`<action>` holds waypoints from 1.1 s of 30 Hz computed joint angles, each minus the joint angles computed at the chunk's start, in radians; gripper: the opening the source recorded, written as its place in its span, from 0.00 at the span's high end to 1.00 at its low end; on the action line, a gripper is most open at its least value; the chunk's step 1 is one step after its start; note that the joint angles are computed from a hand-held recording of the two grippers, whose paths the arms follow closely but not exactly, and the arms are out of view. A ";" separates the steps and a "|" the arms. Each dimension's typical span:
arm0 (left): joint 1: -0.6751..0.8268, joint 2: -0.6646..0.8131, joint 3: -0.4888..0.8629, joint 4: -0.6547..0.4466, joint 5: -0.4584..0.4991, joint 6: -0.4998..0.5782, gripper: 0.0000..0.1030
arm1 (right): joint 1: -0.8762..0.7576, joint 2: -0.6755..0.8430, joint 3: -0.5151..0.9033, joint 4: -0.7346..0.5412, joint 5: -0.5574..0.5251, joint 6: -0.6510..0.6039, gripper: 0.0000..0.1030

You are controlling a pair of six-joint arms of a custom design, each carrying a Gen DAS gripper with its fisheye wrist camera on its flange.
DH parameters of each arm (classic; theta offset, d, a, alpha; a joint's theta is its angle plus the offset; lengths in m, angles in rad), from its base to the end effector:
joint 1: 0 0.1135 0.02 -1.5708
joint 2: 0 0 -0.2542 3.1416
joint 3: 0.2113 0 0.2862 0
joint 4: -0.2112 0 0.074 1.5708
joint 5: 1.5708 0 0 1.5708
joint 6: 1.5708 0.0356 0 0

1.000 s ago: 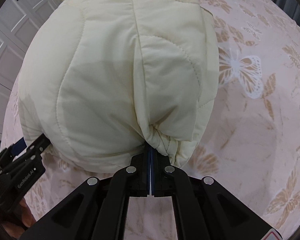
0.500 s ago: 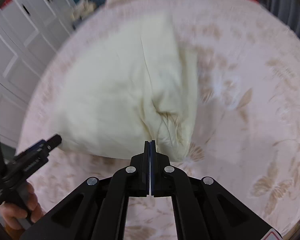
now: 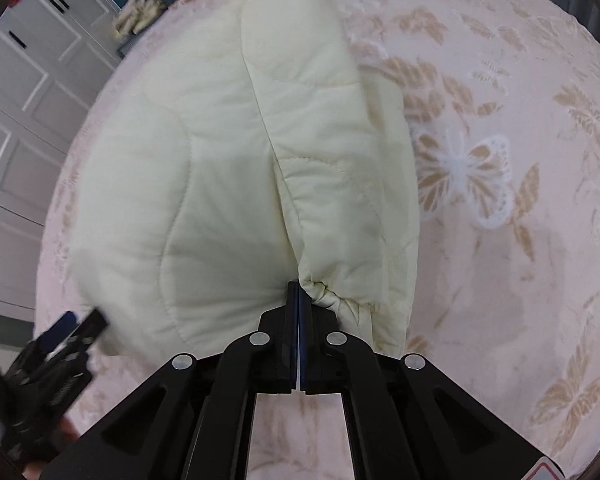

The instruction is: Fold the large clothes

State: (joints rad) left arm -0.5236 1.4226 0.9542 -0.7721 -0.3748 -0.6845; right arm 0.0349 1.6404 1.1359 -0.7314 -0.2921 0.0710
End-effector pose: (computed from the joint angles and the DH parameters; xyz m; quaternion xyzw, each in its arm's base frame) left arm 0.2611 -0.1357 0.1908 -0.1084 0.9635 0.0595 0.2374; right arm 0.3466 0.0224 0.1823 -0.0066 0.9758 0.1520 0.1571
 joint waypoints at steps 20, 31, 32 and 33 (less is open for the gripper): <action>-0.146 -0.336 -0.155 -0.109 -0.089 -0.161 0.25 | -0.038 -0.553 -0.307 -0.083 0.078 -0.138 0.91; -0.593 -0.370 -0.106 -0.415 -0.334 -0.582 0.12 | 0.143 -1.083 -0.516 -0.268 0.205 -0.015 0.49; -0.623 -0.362 -0.100 -0.439 -0.335 -0.624 0.11 | 0.164 -1.116 -0.523 -0.290 0.226 -0.005 0.48; -0.649 -0.357 -0.095 -0.459 -0.332 -0.658 0.11 | 0.181 -1.148 -0.527 -0.314 0.240 0.006 0.48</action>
State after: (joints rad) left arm -1.1723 1.0653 0.8590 -1.2312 -0.7064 -1.3423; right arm 0.2161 0.4920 0.6085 -1.0453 -0.0526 0.0772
